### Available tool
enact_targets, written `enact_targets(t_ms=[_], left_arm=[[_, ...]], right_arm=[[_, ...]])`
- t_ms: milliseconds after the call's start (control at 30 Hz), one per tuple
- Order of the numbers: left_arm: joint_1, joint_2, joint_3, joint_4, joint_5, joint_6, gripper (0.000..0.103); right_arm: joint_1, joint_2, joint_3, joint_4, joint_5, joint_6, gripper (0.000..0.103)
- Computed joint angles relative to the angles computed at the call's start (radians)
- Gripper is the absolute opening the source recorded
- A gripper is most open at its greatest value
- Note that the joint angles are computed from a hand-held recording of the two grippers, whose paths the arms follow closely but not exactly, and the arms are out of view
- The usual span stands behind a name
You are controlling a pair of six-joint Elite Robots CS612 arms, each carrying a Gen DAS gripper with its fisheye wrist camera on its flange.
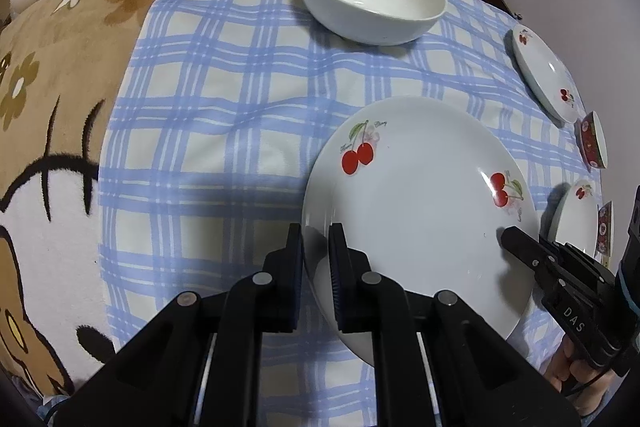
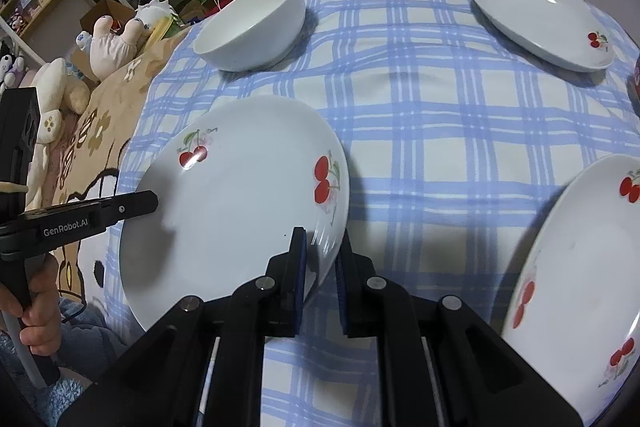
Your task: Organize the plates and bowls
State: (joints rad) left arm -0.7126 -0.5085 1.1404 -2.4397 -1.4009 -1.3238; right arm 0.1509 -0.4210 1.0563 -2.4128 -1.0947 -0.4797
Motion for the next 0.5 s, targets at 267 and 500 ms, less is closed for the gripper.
enact_targets(t_ms=[267,500], left_arm=[[-0.001,0.003,-0.006,-0.024,-0.003,0.0,0.012],[-0.004,0.003,-0.015,-0.029,0.003,0.015,0.012]], right_arm=[[-0.005,-0.008,0.007,-0.006,0.0,-0.011,0.014],[-0.013,-0.014,0.014,-0.015,0.008,-0.006,0.014]])
